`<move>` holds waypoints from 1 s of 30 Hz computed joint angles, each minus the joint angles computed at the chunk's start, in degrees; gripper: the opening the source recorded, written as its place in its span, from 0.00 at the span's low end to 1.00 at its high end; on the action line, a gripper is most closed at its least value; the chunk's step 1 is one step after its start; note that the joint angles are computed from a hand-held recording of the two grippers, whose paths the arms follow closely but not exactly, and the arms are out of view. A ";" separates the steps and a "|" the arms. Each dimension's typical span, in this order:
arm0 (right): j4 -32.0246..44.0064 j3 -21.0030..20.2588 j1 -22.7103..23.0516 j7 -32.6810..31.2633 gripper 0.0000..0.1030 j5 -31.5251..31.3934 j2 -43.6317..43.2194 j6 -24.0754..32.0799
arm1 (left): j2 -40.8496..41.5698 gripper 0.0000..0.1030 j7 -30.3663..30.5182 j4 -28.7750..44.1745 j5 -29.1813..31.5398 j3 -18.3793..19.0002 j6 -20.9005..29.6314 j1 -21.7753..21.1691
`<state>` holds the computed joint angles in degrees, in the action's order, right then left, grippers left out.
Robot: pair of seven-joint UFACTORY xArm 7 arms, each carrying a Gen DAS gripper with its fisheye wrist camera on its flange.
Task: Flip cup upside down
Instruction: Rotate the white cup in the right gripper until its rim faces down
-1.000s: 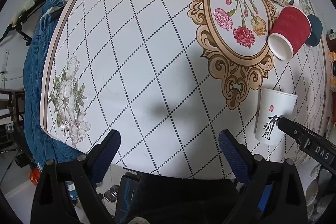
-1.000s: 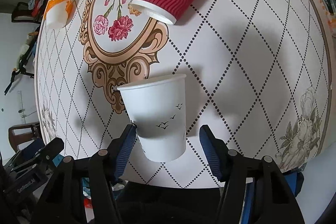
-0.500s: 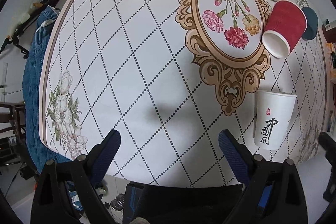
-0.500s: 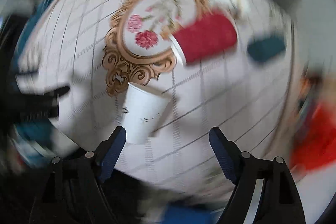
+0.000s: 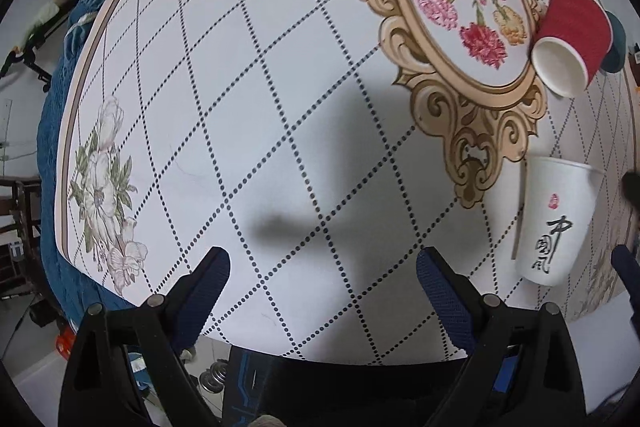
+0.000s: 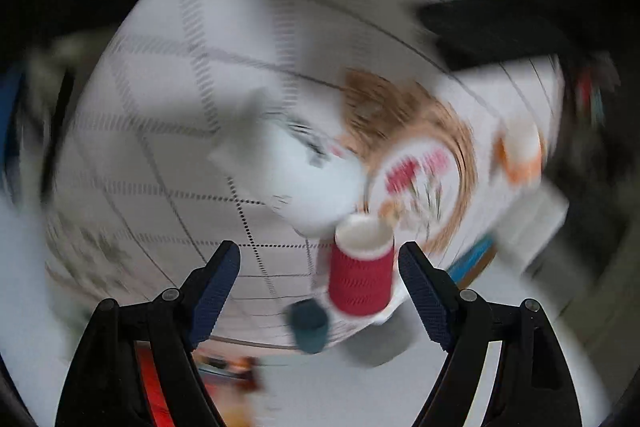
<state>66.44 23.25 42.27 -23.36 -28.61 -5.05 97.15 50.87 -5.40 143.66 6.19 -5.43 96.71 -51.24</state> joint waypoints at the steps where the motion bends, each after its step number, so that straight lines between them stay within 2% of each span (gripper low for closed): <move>1: -1.28 0.14 0.36 -2.57 0.81 -0.43 -0.32 -1.28 | -1.47 0.93 -0.36 -3.01 -0.11 -0.01 -1.38 0.36; 4: -6.53 0.06 1.00 -12.30 0.81 -1.45 -3.03 -6.47 | -5.25 0.93 -1.10 -10.90 -0.03 -0.74 -5.12 1.74; 7: -10.31 0.03 1.00 -20.54 0.81 -2.33 -5.10 -10.88 | -6.88 0.93 -2.05 -14.48 0.22 -1.66 -6.78 2.60; 16: -14.77 -0.28 -1.12 -32.76 0.80 -3.53 -7.35 -19.70 | -8.86 0.93 -3.77 -18.56 0.61 -2.82 -8.98 4.05; 20: -15.67 0.33 -1.64 -34.14 0.77 -3.43 -7.65 -21.05 | -9.43 0.93 -4.04 -19.36 1.06 -2.92 -9.30 4.27; 24: -17.88 0.61 -1.92 -33.76 0.64 -4.05 -8.41 -22.46 | -8.20 0.93 -3.94 -17.19 1.30 -2.76 -8.28 4.26; 28: -18.32 0.32 -3.01 -31.71 0.63 -4.67 -7.88 -24.27 | -8.09 0.93 -3.95 -17.01 1.33 -2.65 -8.08 4.14; 30: -18.58 1.25 -2.45 -29.30 0.63 -3.88 -8.17 -23.33 | -8.57 0.93 -3.93 -17.66 1.40 -2.67 -8.30 4.20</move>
